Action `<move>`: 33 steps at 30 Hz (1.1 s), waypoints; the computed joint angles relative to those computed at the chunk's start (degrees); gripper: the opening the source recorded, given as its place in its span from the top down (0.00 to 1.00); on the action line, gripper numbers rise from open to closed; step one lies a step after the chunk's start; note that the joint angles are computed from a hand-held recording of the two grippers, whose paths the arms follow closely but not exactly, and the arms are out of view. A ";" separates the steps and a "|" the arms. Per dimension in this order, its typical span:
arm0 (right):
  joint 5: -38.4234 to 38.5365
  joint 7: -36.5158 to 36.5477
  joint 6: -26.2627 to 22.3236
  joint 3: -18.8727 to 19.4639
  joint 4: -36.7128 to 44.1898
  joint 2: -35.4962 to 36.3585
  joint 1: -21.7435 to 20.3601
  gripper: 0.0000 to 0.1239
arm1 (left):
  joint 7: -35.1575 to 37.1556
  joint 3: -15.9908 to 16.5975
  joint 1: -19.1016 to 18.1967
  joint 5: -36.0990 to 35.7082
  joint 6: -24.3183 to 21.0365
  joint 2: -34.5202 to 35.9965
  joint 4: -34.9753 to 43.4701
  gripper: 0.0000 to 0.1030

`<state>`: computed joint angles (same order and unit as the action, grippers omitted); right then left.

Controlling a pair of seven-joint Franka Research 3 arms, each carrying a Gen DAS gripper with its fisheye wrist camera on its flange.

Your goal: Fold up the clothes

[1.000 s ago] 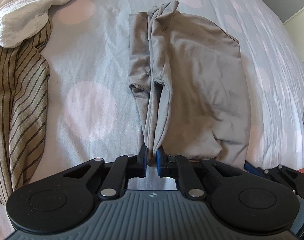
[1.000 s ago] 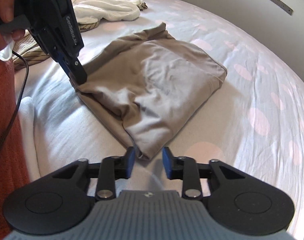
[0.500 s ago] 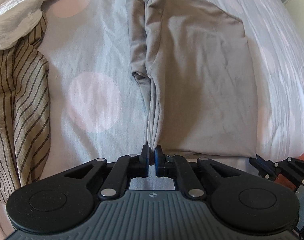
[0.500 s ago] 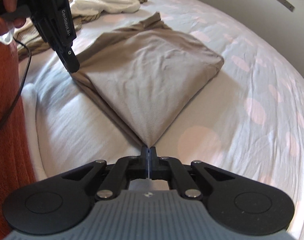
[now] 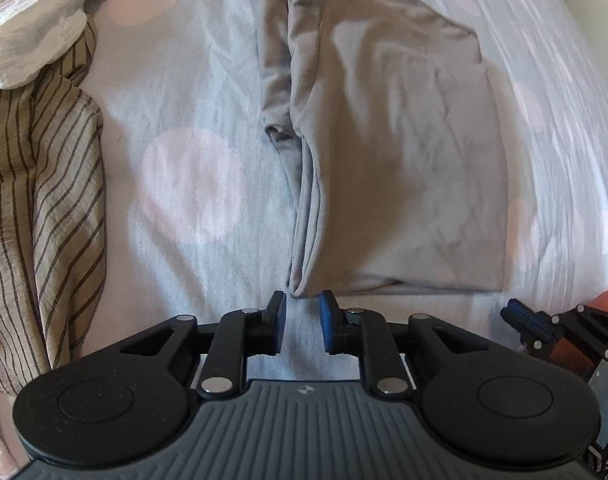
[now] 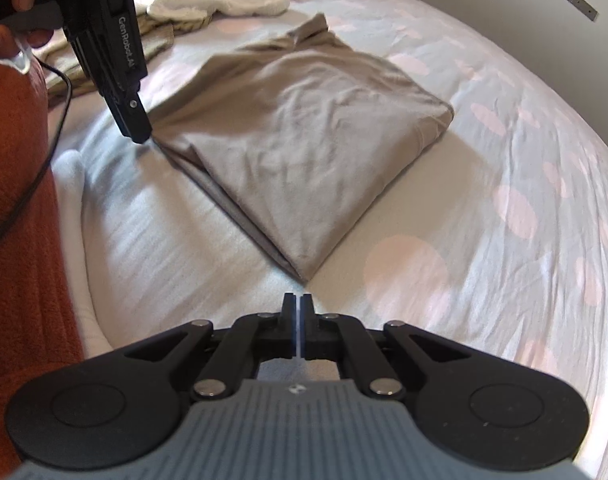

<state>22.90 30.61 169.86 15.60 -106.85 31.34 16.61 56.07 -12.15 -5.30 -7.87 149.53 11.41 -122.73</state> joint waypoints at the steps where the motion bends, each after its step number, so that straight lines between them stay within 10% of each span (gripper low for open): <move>1: 1.96 -2.06 1.28 2.81 -0.89 -0.38 -2.50 0.96 | -0.48 0.02 -0.03 -0.25 2.61 -1.16 -1.67 0.82; 6: 11.14 -9.00 3.95 12.42 -0.30 0.59 -10.71 0.96 | -4.21 1.11 -0.99 2.74 18.48 -5.26 -8.81 0.82; 10: 12.45 -9.07 6.04 11.44 3.63 2.83 -8.86 0.96 | -14.66 6.06 -3.73 19.42 23.10 -3.40 -6.30 0.82; 15: 9.54 -4.41 5.07 7.19 12.21 7.46 -4.32 0.96 | -22.57 10.49 -6.13 34.68 24.50 1.85 0.37 0.82; 33: 1.45 9.01 -10.19 -0.71 54.61 33.90 5.90 0.79 | -45.64 29.65 -17.84 53.15 27.38 14.56 11.01 0.82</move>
